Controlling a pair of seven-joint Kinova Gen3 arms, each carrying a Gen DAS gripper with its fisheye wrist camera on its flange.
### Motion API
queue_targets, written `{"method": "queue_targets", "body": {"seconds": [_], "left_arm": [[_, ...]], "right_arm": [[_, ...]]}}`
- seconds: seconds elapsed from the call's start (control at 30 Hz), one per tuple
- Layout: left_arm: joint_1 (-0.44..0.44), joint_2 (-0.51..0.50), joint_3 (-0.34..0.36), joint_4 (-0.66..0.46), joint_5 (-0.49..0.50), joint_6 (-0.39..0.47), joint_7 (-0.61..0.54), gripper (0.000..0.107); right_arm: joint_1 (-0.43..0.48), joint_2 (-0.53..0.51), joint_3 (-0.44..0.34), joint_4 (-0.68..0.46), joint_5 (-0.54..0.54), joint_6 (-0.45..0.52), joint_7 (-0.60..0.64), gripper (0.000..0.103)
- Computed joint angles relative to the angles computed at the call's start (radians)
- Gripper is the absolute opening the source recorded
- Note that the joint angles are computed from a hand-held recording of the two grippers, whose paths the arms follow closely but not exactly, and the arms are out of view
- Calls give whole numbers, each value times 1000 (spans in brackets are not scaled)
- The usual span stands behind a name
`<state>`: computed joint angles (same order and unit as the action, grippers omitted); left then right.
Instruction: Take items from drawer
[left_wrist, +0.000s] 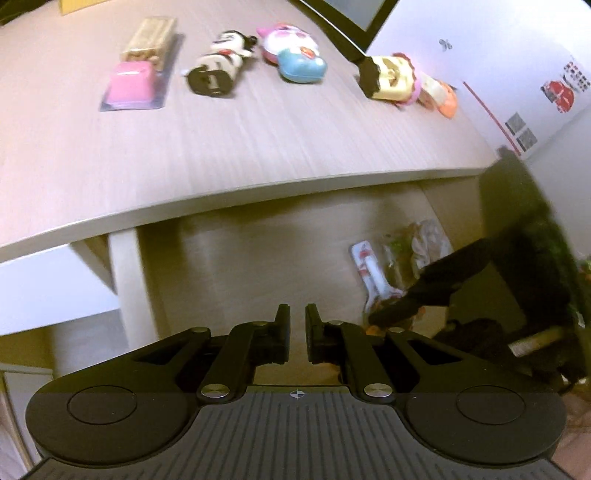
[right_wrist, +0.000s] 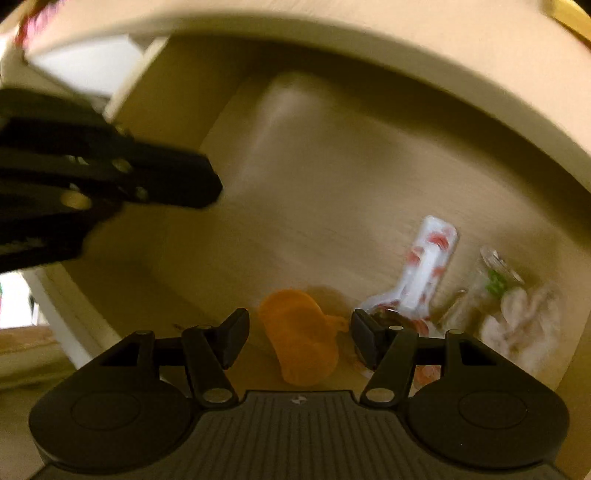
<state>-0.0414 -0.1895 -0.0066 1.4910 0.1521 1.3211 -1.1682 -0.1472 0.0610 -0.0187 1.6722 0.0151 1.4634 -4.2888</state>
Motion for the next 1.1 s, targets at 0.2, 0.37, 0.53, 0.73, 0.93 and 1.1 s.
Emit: {"method": "queue_targets", "body": {"seconds": [0.2,0.37,0.53,0.73,0.93,1.1], "left_arm": [[-11,-27,-10,30,6,7,20,10],[-18,-26,-23,39,14,-2,13,10],[-22,-13,-33,30,28,8,-16,10],[-26,3,-35,24,43,17,-42,13],[-28,8,-33,25,47,21,-61,14],[-25,5,-31,30,57,17,-74,14]], "right_arm": [[39,-43,11,67,-41,-56,68,55],[56,-45,11,76,-49,-50,98,55],[66,-51,14,82,-45,53,20,55],[113,-40,35,110,-58,144,38,55],[123,-35,43,143,-47,143,-25,55],[119,29,51,51,-42,259,-66,67]]}}
